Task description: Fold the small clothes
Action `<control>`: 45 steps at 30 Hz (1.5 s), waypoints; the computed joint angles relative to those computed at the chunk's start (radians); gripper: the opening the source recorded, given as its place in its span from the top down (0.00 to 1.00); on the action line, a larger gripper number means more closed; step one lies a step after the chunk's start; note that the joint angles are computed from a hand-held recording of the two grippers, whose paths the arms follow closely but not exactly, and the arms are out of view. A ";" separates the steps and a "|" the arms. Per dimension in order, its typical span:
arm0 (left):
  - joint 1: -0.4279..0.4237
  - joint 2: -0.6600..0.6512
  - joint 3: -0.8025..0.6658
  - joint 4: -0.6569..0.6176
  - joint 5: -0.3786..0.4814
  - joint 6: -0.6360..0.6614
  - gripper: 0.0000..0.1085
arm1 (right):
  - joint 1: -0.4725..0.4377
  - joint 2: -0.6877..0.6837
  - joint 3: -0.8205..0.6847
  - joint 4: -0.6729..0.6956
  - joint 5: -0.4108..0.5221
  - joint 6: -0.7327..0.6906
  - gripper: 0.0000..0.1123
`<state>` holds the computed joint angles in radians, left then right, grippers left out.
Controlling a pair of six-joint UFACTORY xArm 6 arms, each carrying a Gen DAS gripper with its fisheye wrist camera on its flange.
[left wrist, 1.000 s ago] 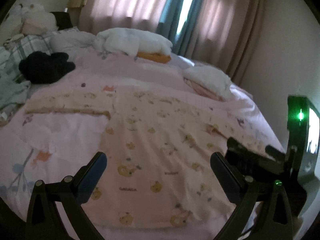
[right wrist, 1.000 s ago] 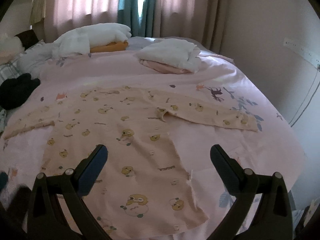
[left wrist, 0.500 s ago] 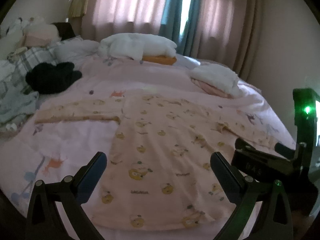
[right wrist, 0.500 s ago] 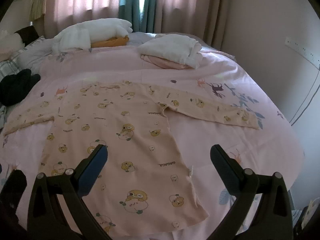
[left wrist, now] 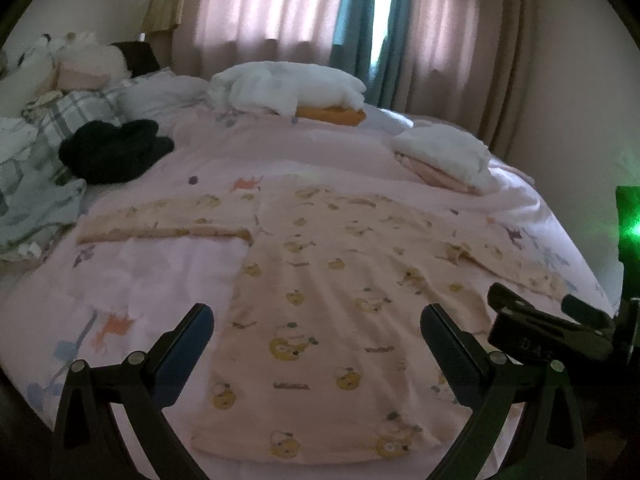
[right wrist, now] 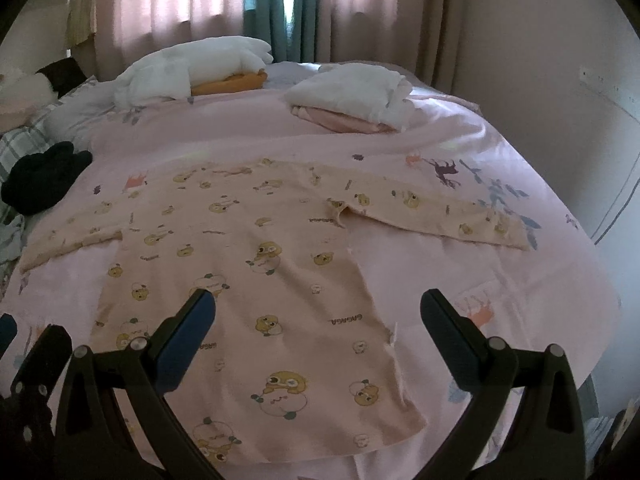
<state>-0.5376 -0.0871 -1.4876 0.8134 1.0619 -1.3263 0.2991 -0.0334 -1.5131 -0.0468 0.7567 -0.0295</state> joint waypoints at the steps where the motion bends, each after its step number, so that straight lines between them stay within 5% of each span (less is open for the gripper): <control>1: 0.003 -0.004 0.005 -0.005 -0.005 -0.001 0.06 | 0.000 0.002 -0.002 0.001 0.002 0.001 0.08; 45: 0.024 0.021 -0.021 -0.063 0.018 0.036 0.06 | 0.018 0.003 0.005 0.006 0.000 -0.021 0.08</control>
<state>-0.5132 -0.0662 -1.5085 0.7506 1.0796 -1.2907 0.3167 -0.0309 -1.5083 -0.0405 0.7568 -0.0500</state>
